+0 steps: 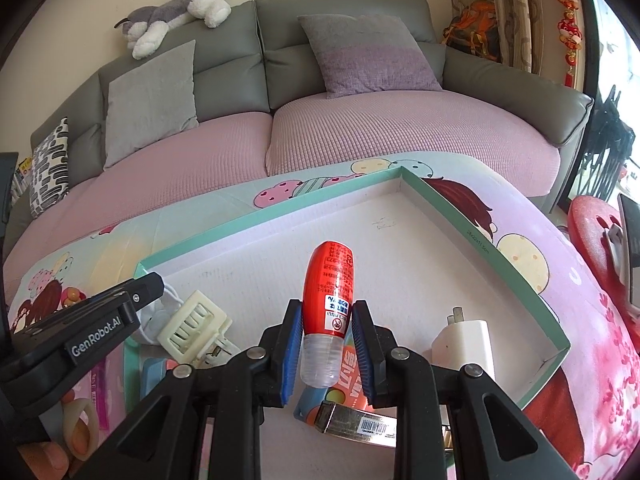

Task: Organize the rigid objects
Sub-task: 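Carry the white band and red bottle over the tray with both grippers, then lower the white band and red bottle into the tray and open both grippers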

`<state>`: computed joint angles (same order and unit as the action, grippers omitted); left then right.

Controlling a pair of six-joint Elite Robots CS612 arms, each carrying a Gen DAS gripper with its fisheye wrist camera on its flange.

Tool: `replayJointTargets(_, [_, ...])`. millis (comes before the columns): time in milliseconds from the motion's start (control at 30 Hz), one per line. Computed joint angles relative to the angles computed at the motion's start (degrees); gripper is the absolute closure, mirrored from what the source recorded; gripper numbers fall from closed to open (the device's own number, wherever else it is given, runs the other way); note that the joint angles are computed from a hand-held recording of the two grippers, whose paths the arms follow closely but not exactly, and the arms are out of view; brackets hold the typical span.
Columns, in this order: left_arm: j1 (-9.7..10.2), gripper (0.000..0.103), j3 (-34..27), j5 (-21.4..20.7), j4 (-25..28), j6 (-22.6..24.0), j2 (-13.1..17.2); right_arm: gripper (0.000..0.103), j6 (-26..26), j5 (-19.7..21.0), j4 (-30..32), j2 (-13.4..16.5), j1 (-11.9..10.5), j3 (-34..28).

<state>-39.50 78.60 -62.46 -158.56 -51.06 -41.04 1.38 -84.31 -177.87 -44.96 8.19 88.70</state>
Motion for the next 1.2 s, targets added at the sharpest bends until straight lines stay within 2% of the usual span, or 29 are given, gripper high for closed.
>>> replayJointTargets(67, [-0.13, 0.063, -0.13, 0.43, 2.11, -0.62, -0.35, 0.076, 0.18, 0.36, 0.38, -0.03, -0.06, -0.05])
replayJointTargets(133, [-0.21, 0.063, 0.00, 0.61, 3.01, -0.84, -0.70, 0.076, 0.19, 0.02, 0.62, -0.06, 0.00, -0.07])
replayJointTargets(267, [-0.33, 0.060, 0.49, 1.01, 4.49, -1.34, -1.59, 0.058, 0.05, -0.57, -0.06, -0.17, 0.04, 0.01])
replayJointTargets(300, [-0.40, 0.058, 0.71, 1.35, 4.57, -1.37, -1.83, 0.057, 0.08, -0.56, -0.45, -0.29, 0.02, 0.18])
replayJointTargets(467, [-0.75, 0.036, 1.58, 3.77, 5.13, -2.33, -2.89, 0.056, 0.13, -0.73, -1.37, -0.67, 0.04, 0.55])
replayJointTargets(567, [-0.87, 0.025, 1.57, 5.31, 6.02, -2.86, -3.01, 0.044, 0.16, -1.20, -1.84, -0.69, 0.12, 0.63])
replayJointTargets(633, [-0.75, 0.020, 1.29, 5.47, 7.51, -3.55, -2.93, 0.043, 0.29, -1.19, -1.70, -0.68, 0.12, 0.60])
replayJointTargets(733, [-0.54, 0.019, 0.93, 5.25, 10.46, -5.24, -2.90, 0.039, 0.20, -1.22, -1.03, -0.58, 0.12, 0.40])
replayJointTargets(833, [-0.30, 0.012, 1.09, 4.95, 11.91, -7.12, -3.06, 0.031, 0.36, -1.11, -0.76, -0.55, 0.08, 0.32])
replayJointTargets(1000, [-0.03, 0.012, 1.67, 4.93, 13.07, -9.36, -3.42, 0.016, 0.75, -0.54, -1.18, -0.53, 0.00, 0.42])
replayJointTargets(1200, [0.16, 0.011, 2.25, 4.77, 12.62, -10.53, -3.64, 0.001, 0.63, -0.42, -0.56, -0.36, 0.09, 0.21])
